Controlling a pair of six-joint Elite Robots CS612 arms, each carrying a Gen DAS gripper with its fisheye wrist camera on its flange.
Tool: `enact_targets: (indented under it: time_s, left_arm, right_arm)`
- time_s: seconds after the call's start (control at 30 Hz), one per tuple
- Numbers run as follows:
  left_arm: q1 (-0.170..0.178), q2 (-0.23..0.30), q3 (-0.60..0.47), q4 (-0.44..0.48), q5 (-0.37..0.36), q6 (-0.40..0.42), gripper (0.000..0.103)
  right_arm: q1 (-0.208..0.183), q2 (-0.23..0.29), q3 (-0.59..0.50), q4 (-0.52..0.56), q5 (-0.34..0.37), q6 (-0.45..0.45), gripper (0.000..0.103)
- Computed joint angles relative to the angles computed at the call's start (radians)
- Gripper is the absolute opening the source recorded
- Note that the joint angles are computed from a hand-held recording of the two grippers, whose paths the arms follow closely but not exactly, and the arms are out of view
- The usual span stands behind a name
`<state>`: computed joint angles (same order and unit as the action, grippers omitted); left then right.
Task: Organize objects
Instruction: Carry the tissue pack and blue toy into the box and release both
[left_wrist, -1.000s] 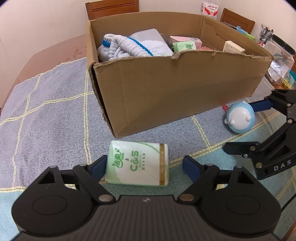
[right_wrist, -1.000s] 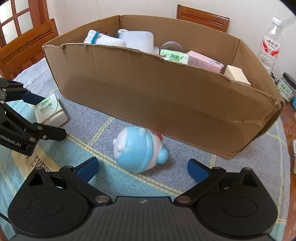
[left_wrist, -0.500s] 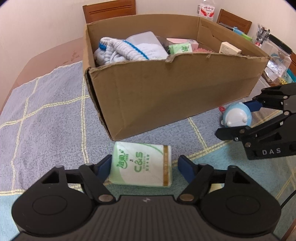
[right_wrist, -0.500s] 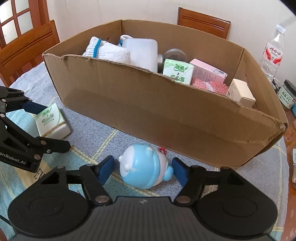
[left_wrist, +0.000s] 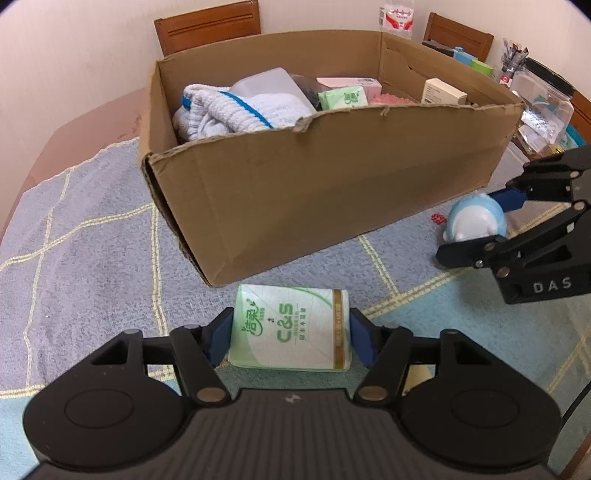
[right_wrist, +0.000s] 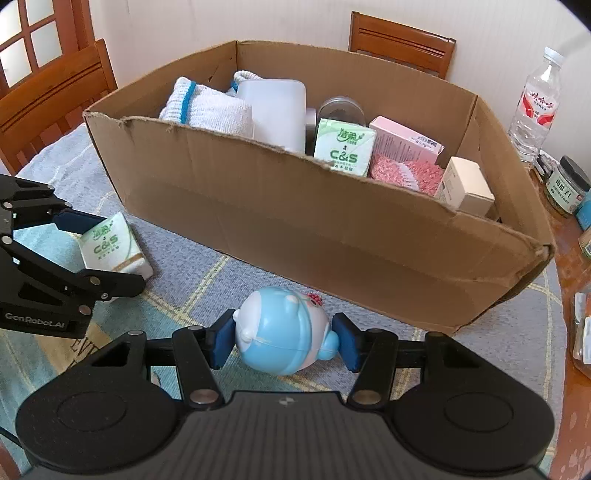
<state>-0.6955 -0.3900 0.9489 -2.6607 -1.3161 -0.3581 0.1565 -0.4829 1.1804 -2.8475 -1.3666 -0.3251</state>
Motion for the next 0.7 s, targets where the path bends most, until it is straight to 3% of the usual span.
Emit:
enact_targets:
  time_s: [0.3,0.7]
  left_arm:
    - [-0.001,-0.032,0.015,0.018,-0.038,0.059,0.064]
    - [0.000,-0.087,0.004,-0.001,-0.137,0.176,0.064]
  right_arm:
    - [-0.015,-0.041,0.037,0.013,0.008,-0.026,0.061]
    - [-0.051,-0.128,0.100,0.044,0.075,-0.082,0.061]
